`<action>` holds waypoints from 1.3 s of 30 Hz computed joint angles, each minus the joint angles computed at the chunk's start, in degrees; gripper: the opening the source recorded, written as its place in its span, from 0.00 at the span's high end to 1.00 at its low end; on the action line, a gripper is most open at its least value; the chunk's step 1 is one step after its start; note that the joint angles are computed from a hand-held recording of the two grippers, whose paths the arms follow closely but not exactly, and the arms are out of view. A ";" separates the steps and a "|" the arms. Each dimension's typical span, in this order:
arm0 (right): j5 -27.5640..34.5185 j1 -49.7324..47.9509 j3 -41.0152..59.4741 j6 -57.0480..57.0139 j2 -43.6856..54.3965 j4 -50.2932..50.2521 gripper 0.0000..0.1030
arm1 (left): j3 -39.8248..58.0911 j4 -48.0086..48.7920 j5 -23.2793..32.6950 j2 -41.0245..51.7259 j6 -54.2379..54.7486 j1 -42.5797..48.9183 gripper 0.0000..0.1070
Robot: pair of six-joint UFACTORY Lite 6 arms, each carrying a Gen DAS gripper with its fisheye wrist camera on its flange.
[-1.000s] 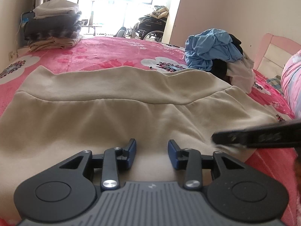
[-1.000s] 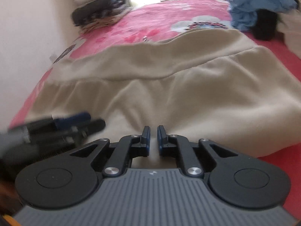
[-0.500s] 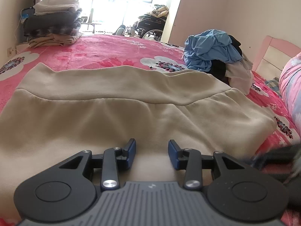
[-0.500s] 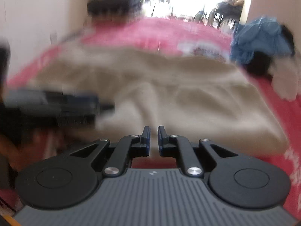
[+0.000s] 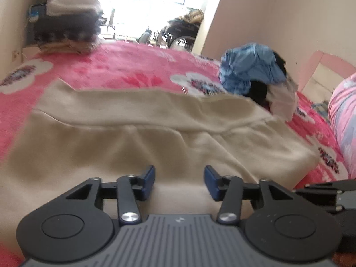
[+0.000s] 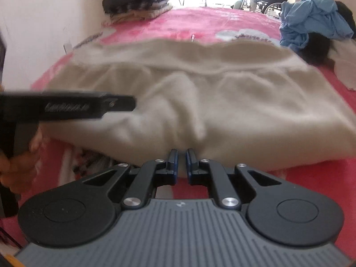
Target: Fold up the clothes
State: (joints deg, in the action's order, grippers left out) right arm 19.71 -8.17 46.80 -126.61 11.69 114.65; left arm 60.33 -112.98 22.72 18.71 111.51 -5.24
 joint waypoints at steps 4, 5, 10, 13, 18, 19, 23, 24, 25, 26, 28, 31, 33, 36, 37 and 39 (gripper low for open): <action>4.89 -1.28 -2.25 -3.51 -2.62 0.73 0.91 | -5.01 19.40 5.45 -9.31 -17.21 10.50 0.42; 5.71 -1.11 -1.22 -1.63 -2.03 -0.99 0.91 | -5.64 24.18 7.29 -11.17 -21.47 13.60 0.40; 8.63 2.29 0.48 0.66 -1.53 -6.38 0.79 | -7.07 35.85 13.57 -14.95 -35.63 27.89 0.33; 11.93 5.64 1.80 4.44 -2.02 -12.34 0.66 | -6.07 36.46 16.31 -12.47 -39.91 34.31 0.32; 13.48 14.45 7.64 -2.94 2.97 -11.57 0.49 | 1.16 35.83 19.79 -2.03 -43.91 37.07 0.32; 13.15 16.11 9.34 -4.11 4.67 -12.05 0.48 | 3.04 36.27 19.81 0.06 -45.06 36.77 0.32; 8.22 22.91 13.96 -15.59 10.28 -6.98 0.40 | 10.11 38.50 20.95 7.62 -51.31 35.51 0.34; 7.33 24.18 14.69 -19.41 11.35 -4.37 0.37 | 11.64 38.40 22.17 9.34 -52.06 35.69 0.34; 6.98 25.00 15.70 -21.60 12.67 -2.96 0.35 | 13.38 38.56 23.37 11.09 -53.08 35.68 0.34; 6.40 25.70 17.16 -21.69 14.17 -3.47 0.32 | 15.21 38.78 24.56 12.86 -54.18 35.63 0.35; 4.24 27.38 20.24 -22.21 17.11 -4.35 0.29 | 19.42 39.93 27.71 16.61 -57.61 35.34 0.38; 1.23 29.69 23.00 -28.80 20.22 -0.50 0.22 | 25.68 41.74 31.91 21.70 -64.06 34.71 0.40; 0.80 30.23 24.59 -30.57 21.61 0.76 0.21 | 28.69 41.68 34.00 23.83 -66.53 34.55 0.42; -0.53 30.23 27.32 -25.53 22.74 -2.99 0.22 | 31.67 39.70 38.53 26.02 -68.13 34.99 0.42; -1.11 30.31 27.36 -24.93 22.36 -4.14 0.23 | 32.09 39.53 39.28 26.16 -68.45 34.99 0.42; -2.69 30.99 26.16 -29.86 21.00 -0.32 0.28 | 32.84 39.57 40.31 26.28 -68.60 34.76 0.42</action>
State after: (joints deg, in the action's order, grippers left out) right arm 17.02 22.82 72.97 -156.47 32.68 114.33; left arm 93.17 -73.41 63.04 44.99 42.91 29.52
